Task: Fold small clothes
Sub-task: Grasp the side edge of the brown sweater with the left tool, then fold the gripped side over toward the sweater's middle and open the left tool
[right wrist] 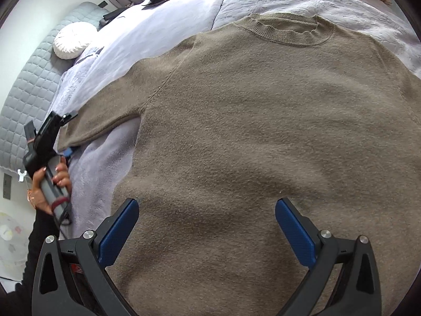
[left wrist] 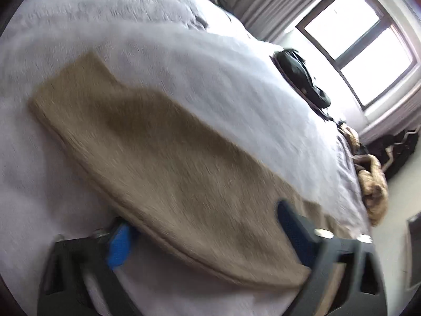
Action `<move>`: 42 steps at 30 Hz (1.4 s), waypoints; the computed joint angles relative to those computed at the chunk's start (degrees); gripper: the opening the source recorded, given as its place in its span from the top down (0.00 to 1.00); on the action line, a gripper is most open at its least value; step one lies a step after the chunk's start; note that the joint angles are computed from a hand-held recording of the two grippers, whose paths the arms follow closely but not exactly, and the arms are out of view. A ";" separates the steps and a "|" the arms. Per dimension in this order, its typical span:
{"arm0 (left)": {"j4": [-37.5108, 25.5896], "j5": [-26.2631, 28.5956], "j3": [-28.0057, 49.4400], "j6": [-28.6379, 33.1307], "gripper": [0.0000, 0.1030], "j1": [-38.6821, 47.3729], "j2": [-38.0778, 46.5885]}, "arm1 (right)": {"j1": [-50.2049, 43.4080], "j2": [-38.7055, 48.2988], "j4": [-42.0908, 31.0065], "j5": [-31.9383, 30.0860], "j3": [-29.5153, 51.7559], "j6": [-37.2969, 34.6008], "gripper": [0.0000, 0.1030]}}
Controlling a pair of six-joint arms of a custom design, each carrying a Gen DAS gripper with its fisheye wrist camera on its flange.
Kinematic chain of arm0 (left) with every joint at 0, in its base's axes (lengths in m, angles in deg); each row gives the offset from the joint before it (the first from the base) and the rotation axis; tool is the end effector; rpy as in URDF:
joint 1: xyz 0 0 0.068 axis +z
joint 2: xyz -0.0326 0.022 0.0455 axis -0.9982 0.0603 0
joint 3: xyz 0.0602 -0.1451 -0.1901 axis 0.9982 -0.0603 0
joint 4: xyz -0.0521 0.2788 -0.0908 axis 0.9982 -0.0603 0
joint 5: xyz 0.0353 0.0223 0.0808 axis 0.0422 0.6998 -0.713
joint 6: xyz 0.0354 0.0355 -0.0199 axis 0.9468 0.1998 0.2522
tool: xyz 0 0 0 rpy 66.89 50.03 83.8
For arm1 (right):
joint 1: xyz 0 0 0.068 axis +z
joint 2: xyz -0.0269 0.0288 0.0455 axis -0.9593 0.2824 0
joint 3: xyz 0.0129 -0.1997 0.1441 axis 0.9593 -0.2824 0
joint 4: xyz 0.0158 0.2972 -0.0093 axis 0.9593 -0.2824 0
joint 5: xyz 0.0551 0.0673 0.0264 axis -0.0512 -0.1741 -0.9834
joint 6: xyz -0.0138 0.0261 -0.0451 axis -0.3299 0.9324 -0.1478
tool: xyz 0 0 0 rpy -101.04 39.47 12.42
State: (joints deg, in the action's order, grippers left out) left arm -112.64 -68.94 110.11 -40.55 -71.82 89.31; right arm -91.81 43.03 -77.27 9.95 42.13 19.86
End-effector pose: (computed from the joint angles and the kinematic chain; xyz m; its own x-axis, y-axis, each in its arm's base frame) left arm 0.1857 0.0488 0.1846 -0.3175 -0.8203 -0.4758 -0.6851 0.5453 -0.4830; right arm 0.2640 -0.0707 0.2272 -0.9268 -0.2569 -0.2738 -0.3419 0.8789 0.3327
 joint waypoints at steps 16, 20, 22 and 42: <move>9.76 -10.43 21.71 3.25 0.91 -26.74 16.75 | -10.63 4.70 -5.51 -9.07 6.79 -8.18 0.00; 13.84 -13.03 36.99 5.04 0.91 -38.88 35.68 | -16.87 9.75 -6.81 -10.52 12.24 -10.03 0.00; 13.63 -14.06 45.47 6.27 0.91 -44.44 45.79 | -19.63 12.65 -7.13 -10.91 15.19 -10.19 0.00; 3.61 -16.74 58.49 4.07 0.17 -55.82 67.17 | -25.06 30.04 -5.87 -8.62 32.76 -8.31 0.00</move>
State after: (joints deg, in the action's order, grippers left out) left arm -109.03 -85.68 168.60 -36.48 -127.64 156.48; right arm -116.87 73.07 -83.14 1.33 74.89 11.55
